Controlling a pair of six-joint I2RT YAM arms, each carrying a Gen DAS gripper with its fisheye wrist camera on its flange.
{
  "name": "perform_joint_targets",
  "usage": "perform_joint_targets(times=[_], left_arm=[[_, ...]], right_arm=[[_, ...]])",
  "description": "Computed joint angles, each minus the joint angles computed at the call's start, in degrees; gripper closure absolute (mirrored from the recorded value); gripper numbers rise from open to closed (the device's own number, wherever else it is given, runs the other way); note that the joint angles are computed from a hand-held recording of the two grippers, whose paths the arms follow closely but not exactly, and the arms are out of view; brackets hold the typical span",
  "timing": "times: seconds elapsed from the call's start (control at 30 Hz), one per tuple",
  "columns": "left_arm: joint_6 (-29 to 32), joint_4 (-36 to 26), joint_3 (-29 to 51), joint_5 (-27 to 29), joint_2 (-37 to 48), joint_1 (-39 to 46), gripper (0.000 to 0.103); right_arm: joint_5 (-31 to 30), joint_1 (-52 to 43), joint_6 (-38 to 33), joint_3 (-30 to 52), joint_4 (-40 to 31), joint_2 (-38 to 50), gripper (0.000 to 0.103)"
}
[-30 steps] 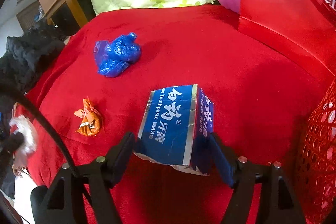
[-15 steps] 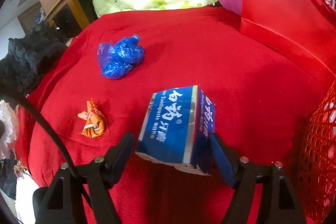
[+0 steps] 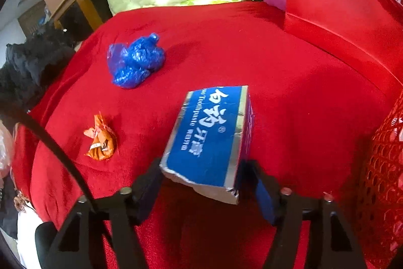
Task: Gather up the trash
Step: 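Carry the white tissue and toothpaste box with both tools over the red basket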
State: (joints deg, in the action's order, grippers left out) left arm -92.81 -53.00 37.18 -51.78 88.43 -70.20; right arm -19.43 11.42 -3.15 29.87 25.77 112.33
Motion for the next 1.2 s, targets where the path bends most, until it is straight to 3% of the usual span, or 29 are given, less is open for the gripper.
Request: perform_joint_targets(times=[0.23,0.9,1.2], left_arm=[[-0.5,-2.02,1.75,-0.53,0.55,-0.84,0.088],[-2.56,-12.17,11.8,-3.65,4.94,-3.27,0.088],[-1.85,-14.09,14.64,-4.29,5.08,-3.35,0.088]], right_arm=[[-1.53,-0.82,-1.95,-3.45,0.67,-5.34,0.043],[-21.76,-17.08,-7.15,-21.87,6.76,-37.87,0.042],[-27.23,-23.22,-10.05,-27.11,3.16,-53.28,0.043]])
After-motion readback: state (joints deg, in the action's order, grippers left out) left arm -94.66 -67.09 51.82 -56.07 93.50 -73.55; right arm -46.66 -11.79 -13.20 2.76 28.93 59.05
